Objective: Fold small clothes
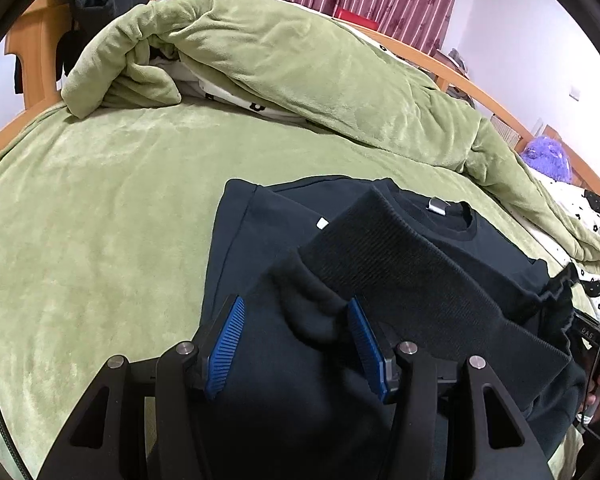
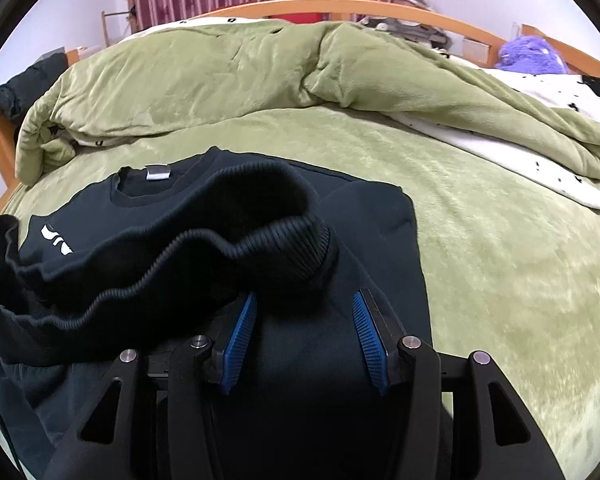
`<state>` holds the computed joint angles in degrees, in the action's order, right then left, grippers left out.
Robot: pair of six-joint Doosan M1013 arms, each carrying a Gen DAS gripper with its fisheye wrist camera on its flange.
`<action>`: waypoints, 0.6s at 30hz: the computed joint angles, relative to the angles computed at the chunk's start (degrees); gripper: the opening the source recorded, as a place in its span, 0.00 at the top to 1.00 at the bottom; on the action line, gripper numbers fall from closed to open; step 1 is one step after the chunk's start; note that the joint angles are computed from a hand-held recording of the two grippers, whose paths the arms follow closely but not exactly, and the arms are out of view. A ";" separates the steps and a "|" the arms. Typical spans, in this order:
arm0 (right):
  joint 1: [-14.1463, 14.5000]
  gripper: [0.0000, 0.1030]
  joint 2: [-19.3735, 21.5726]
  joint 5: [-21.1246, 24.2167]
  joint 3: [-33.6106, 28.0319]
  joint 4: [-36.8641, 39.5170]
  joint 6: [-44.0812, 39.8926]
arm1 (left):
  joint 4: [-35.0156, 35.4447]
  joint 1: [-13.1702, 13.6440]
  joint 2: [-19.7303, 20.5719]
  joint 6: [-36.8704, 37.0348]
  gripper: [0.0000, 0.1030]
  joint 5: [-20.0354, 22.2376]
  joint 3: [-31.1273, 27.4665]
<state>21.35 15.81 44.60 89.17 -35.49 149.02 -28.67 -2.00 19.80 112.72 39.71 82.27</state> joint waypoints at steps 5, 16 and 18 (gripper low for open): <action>-1.31 0.48 0.45 -1.74 -0.81 4.21 -2.91 | 3.02 -0.72 0.71 -0.43 0.49 0.26 -0.86; -3.22 0.47 2.01 -1.82 -2.68 9.14 -8.42 | 3.80 -1.70 3.29 2.84 0.49 1.51 -4.23; -3.72 0.46 2.18 -2.48 -2.67 10.94 -9.35 | 4.23 -1.95 3.82 3.07 0.49 1.79 -4.84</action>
